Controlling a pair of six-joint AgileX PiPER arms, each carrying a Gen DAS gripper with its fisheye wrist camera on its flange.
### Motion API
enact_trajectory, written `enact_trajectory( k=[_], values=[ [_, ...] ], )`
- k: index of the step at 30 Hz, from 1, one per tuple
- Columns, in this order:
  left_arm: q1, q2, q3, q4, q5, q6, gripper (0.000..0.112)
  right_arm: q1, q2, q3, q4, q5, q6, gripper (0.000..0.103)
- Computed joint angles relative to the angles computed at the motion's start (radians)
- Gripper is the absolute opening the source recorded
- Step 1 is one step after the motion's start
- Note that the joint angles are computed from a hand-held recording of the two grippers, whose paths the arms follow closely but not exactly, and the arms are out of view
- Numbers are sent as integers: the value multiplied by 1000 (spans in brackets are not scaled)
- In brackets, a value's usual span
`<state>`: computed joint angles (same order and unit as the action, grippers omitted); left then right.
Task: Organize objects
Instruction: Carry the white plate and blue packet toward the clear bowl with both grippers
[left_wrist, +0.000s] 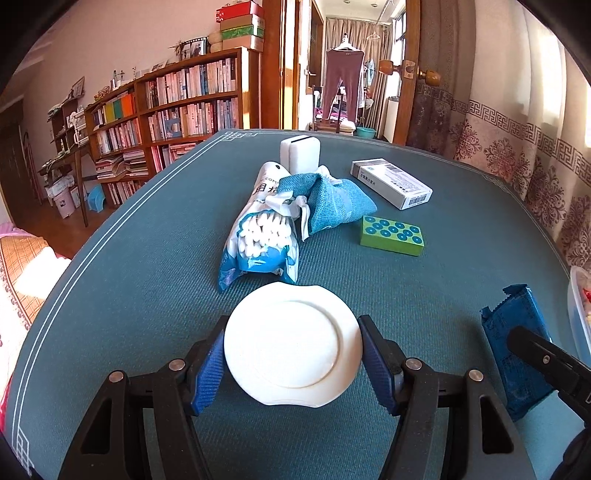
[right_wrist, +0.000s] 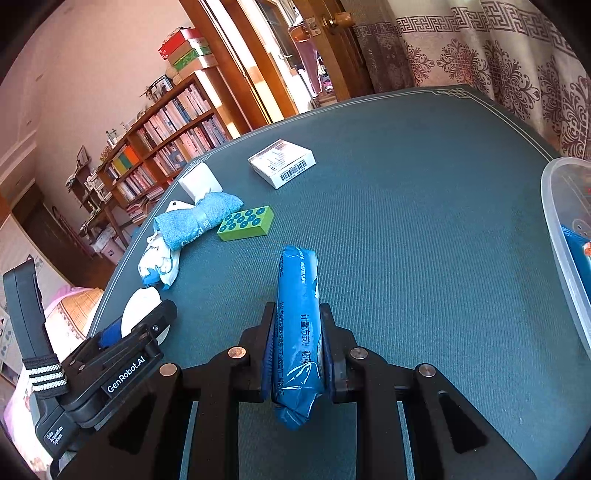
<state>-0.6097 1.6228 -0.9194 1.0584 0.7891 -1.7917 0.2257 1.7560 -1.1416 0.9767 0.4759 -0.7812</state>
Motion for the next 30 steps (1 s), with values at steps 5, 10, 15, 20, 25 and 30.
enact_trajectory(
  k=[5,10,15,20,25,30],
  values=[
    [-2,1,-21,-42,-35,60,69,-41,-34,48,14,2,-29,22],
    [-23,-1,-38,-56,-19,74,69,-104,-63,85,43,17,-59,22],
    [-37,4,-65,-103,-40,109,69,-172,-104,112,101,32,-111,22],
    [-77,43,-120,-119,-36,141,69,-254,-148,114,137,49,-150,22],
    [-97,74,-167,-144,-36,189,69,-353,-161,88,144,64,-159,22],
    [-101,97,-209,-174,-30,233,69,-434,-132,31,129,57,-149,22]
  ],
)
